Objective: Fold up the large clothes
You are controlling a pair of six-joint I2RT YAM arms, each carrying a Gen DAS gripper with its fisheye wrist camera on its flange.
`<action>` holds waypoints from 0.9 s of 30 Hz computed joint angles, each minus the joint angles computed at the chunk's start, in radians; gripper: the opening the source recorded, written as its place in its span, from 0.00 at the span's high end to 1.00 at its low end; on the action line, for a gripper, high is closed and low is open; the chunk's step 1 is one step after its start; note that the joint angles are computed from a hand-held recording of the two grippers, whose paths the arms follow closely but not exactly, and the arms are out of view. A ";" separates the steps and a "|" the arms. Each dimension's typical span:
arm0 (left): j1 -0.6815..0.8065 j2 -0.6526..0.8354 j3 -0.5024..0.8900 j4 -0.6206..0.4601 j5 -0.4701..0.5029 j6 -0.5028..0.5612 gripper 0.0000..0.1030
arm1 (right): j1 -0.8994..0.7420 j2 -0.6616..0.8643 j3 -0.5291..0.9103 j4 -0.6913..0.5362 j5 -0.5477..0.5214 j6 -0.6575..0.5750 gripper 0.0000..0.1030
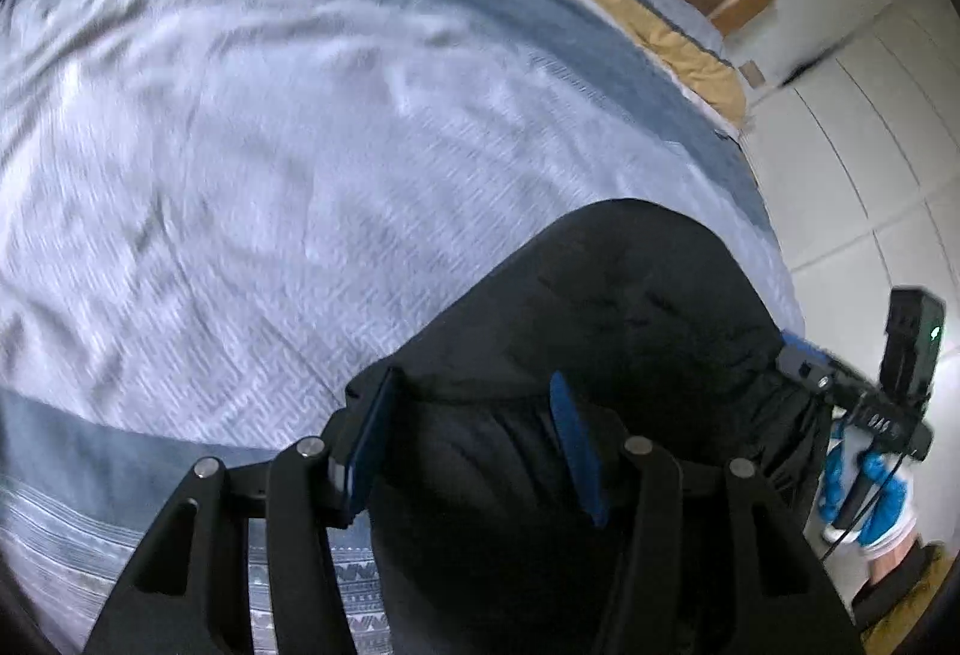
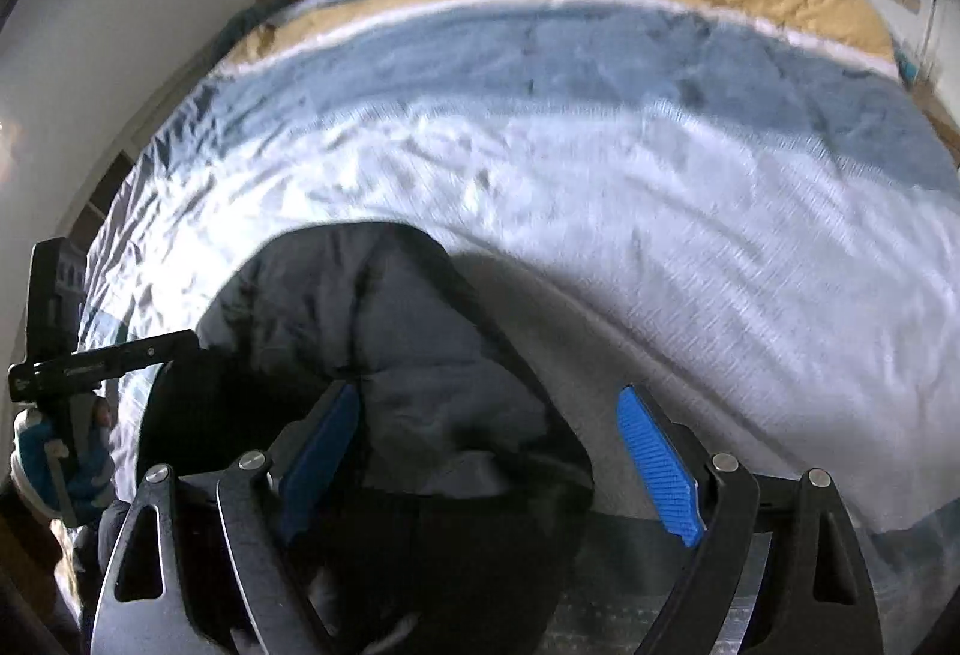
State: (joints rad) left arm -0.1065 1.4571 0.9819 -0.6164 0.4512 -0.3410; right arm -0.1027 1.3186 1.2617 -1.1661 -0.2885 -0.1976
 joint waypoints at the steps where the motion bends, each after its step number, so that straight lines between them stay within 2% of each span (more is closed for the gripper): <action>1: 0.008 0.004 -0.015 0.017 0.021 -0.023 0.50 | 0.003 0.013 -0.012 0.007 0.002 0.004 0.15; 3: 0.017 0.012 -0.036 0.042 0.059 -0.062 0.48 | 0.018 0.031 -0.035 0.013 0.010 0.009 0.16; 4: 0.016 0.005 -0.050 0.059 0.069 -0.081 0.48 | 0.031 0.034 -0.044 0.017 0.026 0.011 0.21; 6: -0.010 -0.014 -0.063 0.065 0.030 -0.092 0.50 | 0.051 0.032 -0.058 0.016 0.033 0.009 0.65; 8: -0.054 -0.020 -0.051 0.034 -0.044 -0.067 0.75 | 0.091 0.009 -0.069 0.017 0.076 0.003 0.79; 11: -0.093 -0.049 -0.054 0.010 -0.101 -0.055 0.88 | 0.112 -0.047 -0.068 0.004 0.084 -0.011 0.84; 18: -0.129 -0.240 -0.099 -0.076 -0.164 -0.072 0.93 | 0.171 -0.209 0.009 -0.100 0.072 -0.005 0.85; 22: -0.100 -0.453 -0.112 -0.216 -0.154 -0.088 0.93 | 0.205 -0.304 0.093 -0.209 0.057 0.009 0.85; 27: -0.125 -0.699 -0.060 -0.455 -0.158 -0.128 0.93 | 0.233 -0.413 0.213 -0.392 0.063 0.011 0.86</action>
State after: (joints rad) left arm -0.2313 0.7586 0.9223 -1.0716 0.2935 -0.4690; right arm 0.1299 0.9052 1.4750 -1.5584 -0.2253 -0.1865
